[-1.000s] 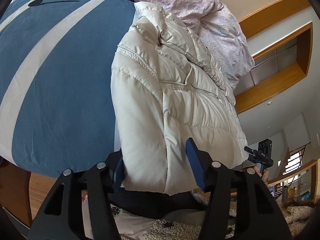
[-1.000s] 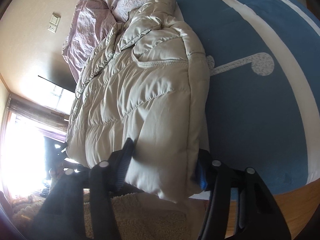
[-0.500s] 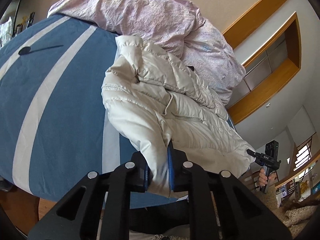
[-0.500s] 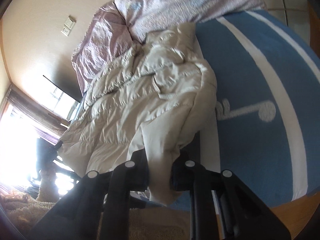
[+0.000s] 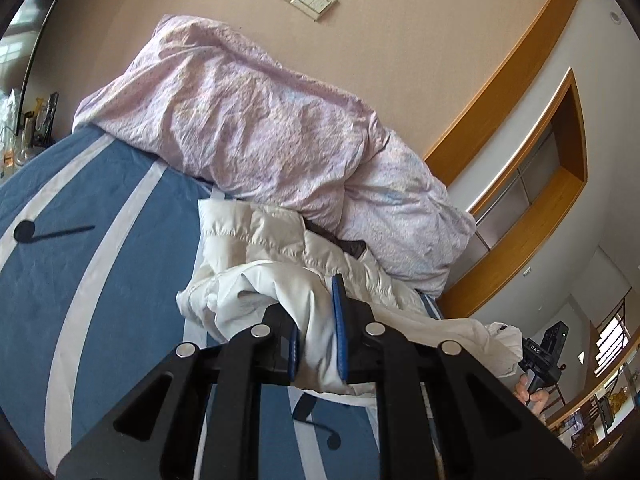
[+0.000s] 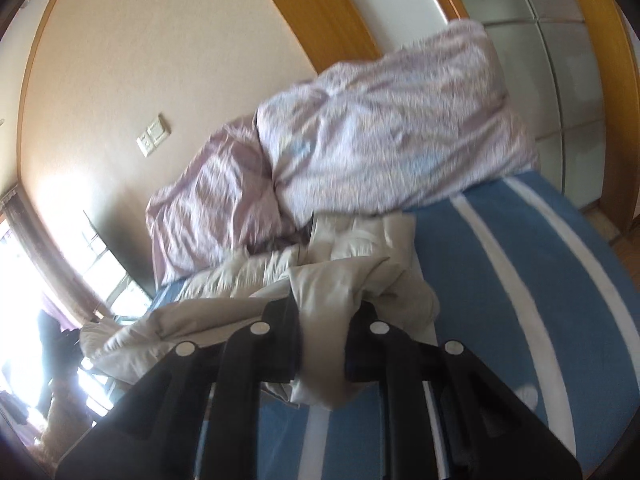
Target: Fold large clothes
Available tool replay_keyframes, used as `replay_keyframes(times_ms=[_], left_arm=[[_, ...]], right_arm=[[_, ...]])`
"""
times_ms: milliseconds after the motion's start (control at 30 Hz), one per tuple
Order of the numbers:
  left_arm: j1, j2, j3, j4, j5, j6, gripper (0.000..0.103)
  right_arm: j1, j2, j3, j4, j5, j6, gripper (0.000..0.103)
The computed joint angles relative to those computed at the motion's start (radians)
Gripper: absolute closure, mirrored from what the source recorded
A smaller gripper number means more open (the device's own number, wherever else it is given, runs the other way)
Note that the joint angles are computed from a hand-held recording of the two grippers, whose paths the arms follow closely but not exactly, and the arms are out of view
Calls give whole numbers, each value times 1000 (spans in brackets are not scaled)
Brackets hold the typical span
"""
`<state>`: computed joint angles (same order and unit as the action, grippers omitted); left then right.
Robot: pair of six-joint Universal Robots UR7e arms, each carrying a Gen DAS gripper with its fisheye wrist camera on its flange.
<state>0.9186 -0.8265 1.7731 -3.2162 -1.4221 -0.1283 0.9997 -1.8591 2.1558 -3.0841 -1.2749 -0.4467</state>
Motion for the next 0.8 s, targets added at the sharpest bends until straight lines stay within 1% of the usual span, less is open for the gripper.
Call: replay_keyframes(times_ms=[67, 100, 200, 333, 433, 600, 700, 733, 767, 800], left_arm=[[-2, 42, -73, 2, 11, 18, 90], [-2, 64, -109, 5, 17, 23, 90], [5, 143, -238, 28, 34, 22, 90], [16, 271, -452, 102, 84, 20, 90], [30, 370, -613, 155, 116, 26, 90], [47, 519, -849, 242, 171, 46, 90], [56, 598, -971, 288, 196, 59, 89], [58, 615, -996, 298, 201, 59, 88], [60, 630, -1021, 311, 205, 56, 88], [61, 644, -1043, 321, 213, 49, 88]], right_arm=[[71, 86, -60, -92, -82, 46, 87], [94, 116, -86, -116, -111, 56, 87], [186, 271, -231, -177, -258, 106, 87], [243, 443, -409, -211, -393, 159, 87], [274, 585, -553, -233, -512, 174, 86], [298, 765, -744, -244, -680, 170, 85], [305, 830, -823, -230, -752, 169, 83], [306, 848, -850, -216, -774, 179, 81], [306, 858, -867, -205, -787, 189, 77], [306, 866, -879, -199, -793, 198, 74]])
